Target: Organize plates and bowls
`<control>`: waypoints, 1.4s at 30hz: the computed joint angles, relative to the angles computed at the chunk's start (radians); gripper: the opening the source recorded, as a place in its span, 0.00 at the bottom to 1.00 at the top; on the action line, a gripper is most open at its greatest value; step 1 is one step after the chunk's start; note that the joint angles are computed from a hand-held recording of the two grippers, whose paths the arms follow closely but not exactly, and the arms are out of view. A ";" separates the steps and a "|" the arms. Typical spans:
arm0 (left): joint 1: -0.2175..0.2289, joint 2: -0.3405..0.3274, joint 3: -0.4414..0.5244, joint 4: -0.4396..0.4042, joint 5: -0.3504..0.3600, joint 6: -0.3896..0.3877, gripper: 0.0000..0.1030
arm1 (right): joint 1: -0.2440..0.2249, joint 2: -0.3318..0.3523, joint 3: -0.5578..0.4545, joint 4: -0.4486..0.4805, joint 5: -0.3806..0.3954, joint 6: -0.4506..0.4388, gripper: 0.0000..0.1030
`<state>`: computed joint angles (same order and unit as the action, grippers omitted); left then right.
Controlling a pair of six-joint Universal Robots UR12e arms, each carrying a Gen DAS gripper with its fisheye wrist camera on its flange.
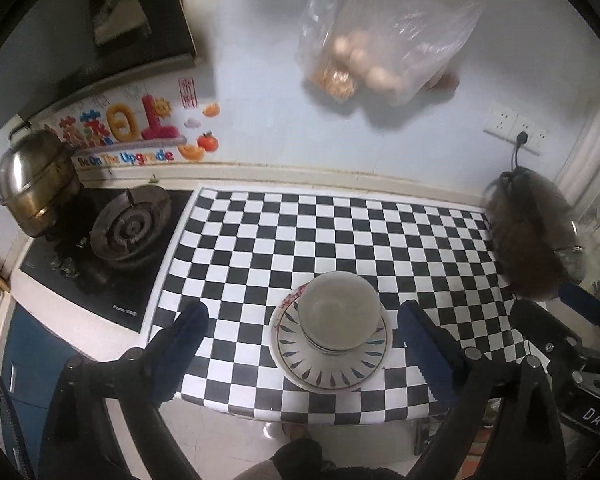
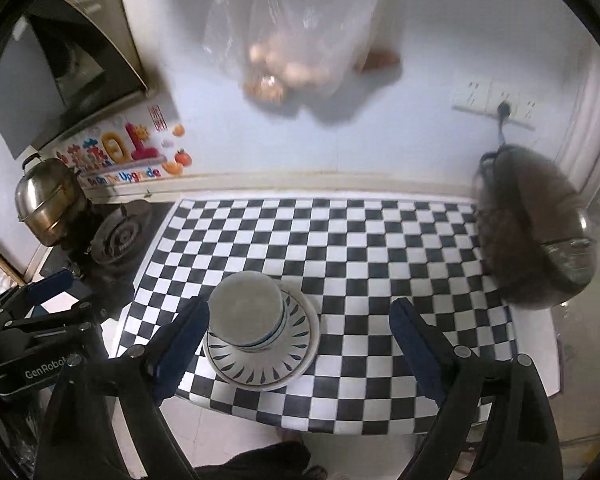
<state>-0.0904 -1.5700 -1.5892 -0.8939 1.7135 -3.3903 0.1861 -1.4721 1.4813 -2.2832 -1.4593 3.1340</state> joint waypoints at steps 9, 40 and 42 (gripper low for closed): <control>-0.060 0.079 -0.030 0.025 0.097 -0.022 0.94 | -0.020 -0.127 0.089 -0.051 0.007 0.000 0.91; -0.073 0.304 -0.157 0.083 0.079 0.098 0.94 | 0.123 -0.359 0.182 0.004 -0.285 0.155 0.91; -0.073 0.313 -0.164 0.083 0.082 0.098 0.94 | 0.132 -0.364 0.186 0.006 -0.298 0.157 0.91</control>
<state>-0.1638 -1.2568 -1.7531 -0.8109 1.7950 -3.2922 0.3184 -1.8363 1.6674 -2.2768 -1.7569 3.2906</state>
